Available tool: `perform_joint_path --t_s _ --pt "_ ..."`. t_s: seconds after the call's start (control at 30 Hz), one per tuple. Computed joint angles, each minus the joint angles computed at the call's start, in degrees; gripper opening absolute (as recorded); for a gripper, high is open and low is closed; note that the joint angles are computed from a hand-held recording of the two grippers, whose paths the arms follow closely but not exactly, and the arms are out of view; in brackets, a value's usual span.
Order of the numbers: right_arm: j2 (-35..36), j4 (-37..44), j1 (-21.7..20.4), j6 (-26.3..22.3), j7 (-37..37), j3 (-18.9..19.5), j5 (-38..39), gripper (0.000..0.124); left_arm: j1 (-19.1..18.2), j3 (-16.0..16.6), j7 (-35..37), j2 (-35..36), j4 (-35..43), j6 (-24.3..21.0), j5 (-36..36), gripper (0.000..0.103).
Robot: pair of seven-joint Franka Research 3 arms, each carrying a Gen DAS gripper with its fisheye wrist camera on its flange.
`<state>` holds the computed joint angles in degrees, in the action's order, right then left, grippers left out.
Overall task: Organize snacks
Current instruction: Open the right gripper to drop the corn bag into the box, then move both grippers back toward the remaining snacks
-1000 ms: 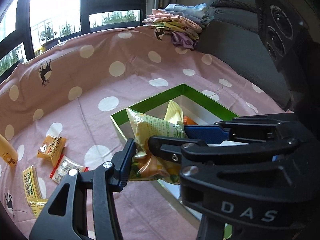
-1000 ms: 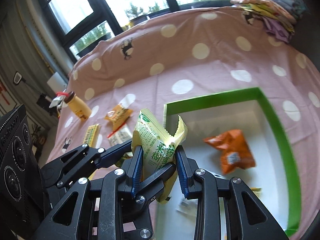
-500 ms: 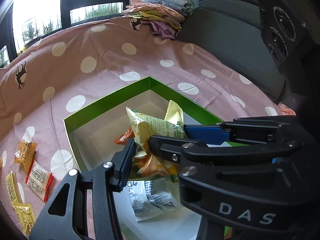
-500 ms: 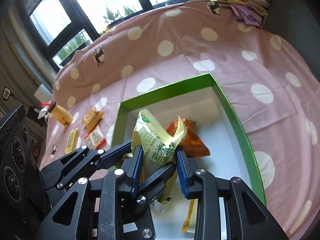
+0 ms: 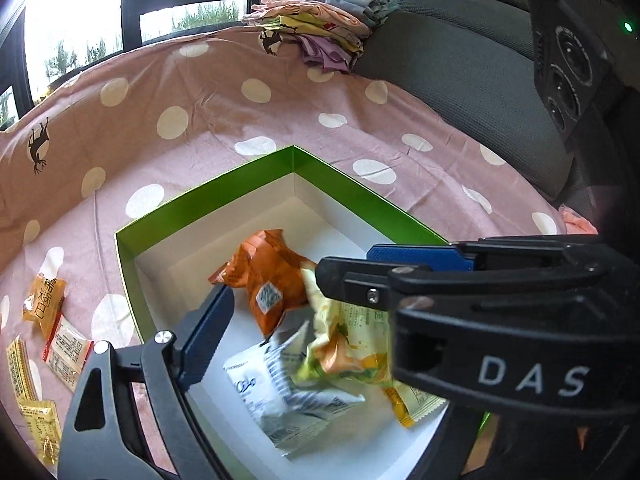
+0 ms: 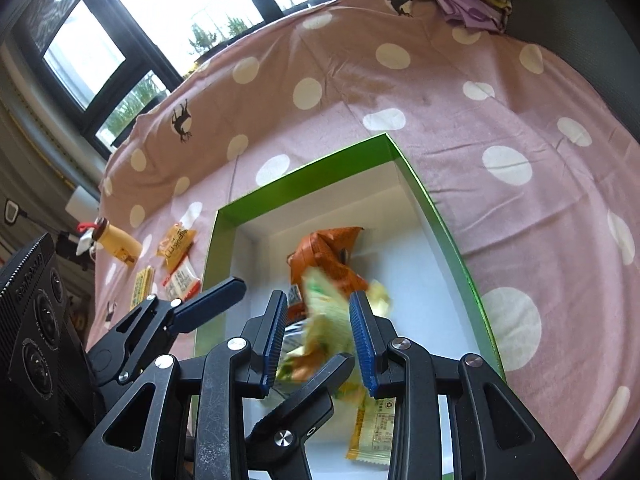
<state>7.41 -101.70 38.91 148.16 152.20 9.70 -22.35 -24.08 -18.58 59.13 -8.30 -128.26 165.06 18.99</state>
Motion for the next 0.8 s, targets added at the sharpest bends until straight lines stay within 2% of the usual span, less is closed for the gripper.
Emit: perform_joint_path --t_s 0.1,0.17,0.37,0.57,0.8 --pt "0.58 0.55 0.09 -0.24 -0.90 0.22 0.96 0.044 0.11 -0.18 -0.62 0.10 0.37 -1.04 0.18 0.090" --pt "0.89 0.87 0.35 -0.63 -0.97 0.11 1.06 0.060 -0.01 -0.15 -0.71 0.24 0.55 -1.74 -0.07 0.090" --pt "0.00 -0.10 0.59 -0.33 1.81 -0.44 -0.25 0.077 -1.10 1.10 1.31 -0.41 -0.38 -1.70 -5.00 0.090" --pt "0.08 -0.03 0.19 1.47 2.62 0.07 -0.29 0.079 0.13 0.70 -0.80 -2.99 -2.98 -1.20 -4.06 0.090" --pt "3.99 4.82 2.22 1.02 -0.18 0.06 0.66 0.080 0.42 2.61 -1.92 -7.79 -7.78 0.62 -7.14 0.090"
